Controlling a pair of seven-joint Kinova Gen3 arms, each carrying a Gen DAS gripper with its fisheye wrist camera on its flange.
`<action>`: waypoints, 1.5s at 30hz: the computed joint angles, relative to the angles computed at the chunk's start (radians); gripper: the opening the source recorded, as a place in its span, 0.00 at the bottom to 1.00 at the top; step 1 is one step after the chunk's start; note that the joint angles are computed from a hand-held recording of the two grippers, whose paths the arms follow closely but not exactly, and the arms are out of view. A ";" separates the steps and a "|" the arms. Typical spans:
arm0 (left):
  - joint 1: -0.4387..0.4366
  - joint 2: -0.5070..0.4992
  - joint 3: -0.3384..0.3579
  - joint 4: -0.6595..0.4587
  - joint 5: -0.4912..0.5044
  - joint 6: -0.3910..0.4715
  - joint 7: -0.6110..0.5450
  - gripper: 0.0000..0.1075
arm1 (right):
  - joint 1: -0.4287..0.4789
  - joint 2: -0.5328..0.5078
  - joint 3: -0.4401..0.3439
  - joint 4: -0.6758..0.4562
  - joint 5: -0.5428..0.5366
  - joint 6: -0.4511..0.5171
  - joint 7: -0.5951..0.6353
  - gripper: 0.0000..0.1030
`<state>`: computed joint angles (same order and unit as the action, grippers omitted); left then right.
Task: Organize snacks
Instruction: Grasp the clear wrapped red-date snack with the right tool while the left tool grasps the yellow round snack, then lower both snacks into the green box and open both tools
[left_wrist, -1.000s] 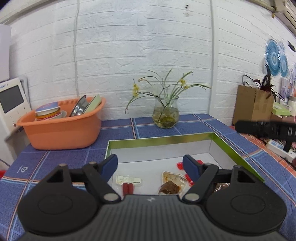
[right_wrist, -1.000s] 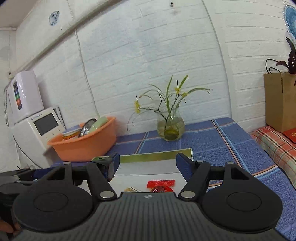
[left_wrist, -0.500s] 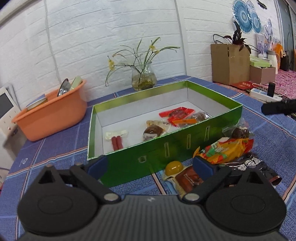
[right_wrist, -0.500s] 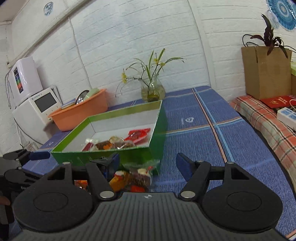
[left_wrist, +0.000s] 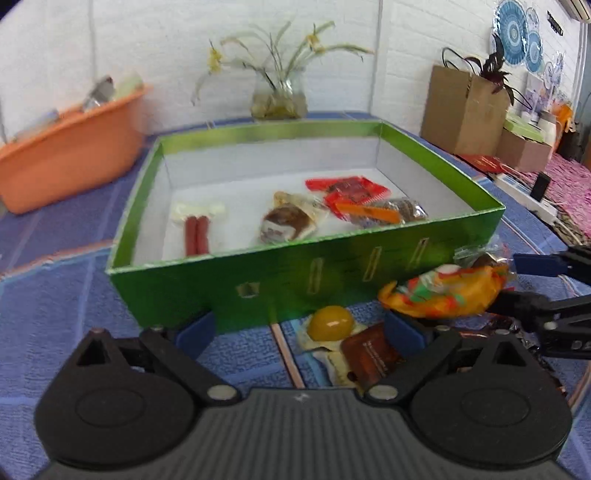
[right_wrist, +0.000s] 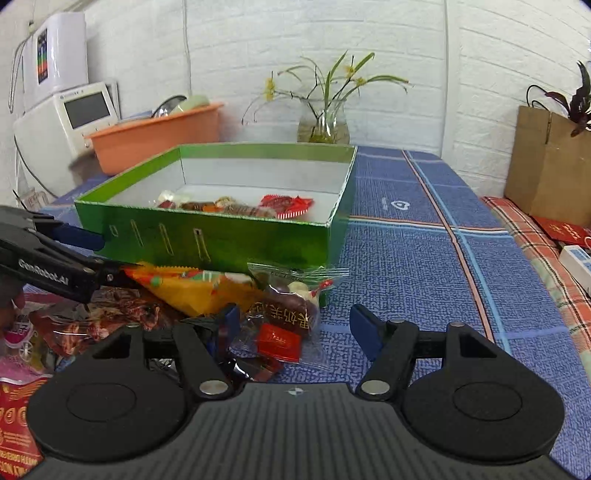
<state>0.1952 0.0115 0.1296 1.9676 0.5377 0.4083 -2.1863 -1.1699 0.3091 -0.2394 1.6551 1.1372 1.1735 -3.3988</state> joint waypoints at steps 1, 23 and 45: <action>-0.022 0.022 0.010 -0.023 0.028 0.041 -0.017 0.91 | 0.010 0.002 0.002 -0.001 -0.006 -0.014 0.005 1.00; -0.025 -0.215 -0.105 0.218 0.475 -0.031 -0.392 0.36 | -0.108 -0.031 -0.073 0.088 0.173 0.199 -0.266 0.70; 0.158 -0.304 -0.132 0.181 0.294 -0.403 -0.161 0.37 | -0.100 0.034 0.015 -0.106 0.449 0.059 -0.115 0.70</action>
